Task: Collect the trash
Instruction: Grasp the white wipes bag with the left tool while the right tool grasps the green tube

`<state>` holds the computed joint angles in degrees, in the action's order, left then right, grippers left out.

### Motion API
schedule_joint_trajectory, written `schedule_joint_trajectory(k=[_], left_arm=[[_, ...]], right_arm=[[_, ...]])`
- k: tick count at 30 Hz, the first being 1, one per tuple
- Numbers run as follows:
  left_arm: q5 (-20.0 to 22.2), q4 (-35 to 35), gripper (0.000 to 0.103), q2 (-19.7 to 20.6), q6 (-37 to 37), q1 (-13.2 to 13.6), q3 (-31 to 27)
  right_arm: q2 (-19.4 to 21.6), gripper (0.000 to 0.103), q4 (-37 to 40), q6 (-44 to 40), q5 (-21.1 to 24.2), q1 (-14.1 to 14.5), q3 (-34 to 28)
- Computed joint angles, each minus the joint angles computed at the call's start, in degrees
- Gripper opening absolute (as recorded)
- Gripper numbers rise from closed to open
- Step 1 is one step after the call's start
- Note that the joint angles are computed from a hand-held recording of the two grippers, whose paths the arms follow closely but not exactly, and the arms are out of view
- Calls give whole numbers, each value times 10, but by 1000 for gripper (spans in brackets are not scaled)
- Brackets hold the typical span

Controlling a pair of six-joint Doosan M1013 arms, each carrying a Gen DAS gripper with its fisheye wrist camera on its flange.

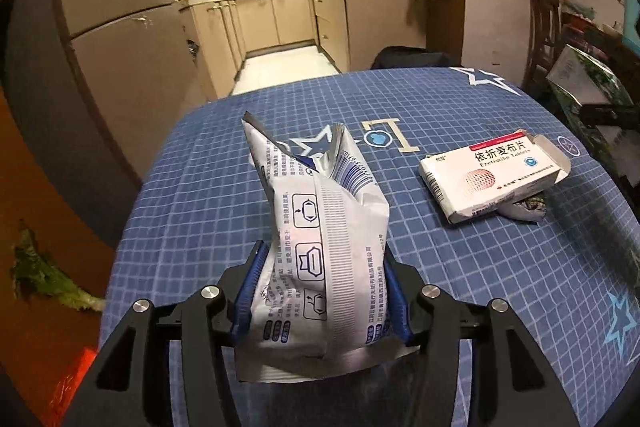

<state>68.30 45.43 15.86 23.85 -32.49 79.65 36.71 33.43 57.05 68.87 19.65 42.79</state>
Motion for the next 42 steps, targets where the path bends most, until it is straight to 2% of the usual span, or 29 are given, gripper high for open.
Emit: schedule_joint_trajectory(k=[7,13,21,36,42], left_arm=[[47,42,52,-8,-21,-30,0],[96,81,51,-6,-39,-60,-8],[146,122,50,-5,-46,-88,-20],[183,186,50,2,-45,-127,-43],[188,204,50,3,-47,-139,-46]], right_arm=[[-76,21,32,-51,-68,-1,128],[-111,21,36,-87,-89,2,183],[-145,21,56,-102,-118,1,236],[-229,21,65,-161,-236,17,348],[-248,21,83,-188,-253,16,367]])
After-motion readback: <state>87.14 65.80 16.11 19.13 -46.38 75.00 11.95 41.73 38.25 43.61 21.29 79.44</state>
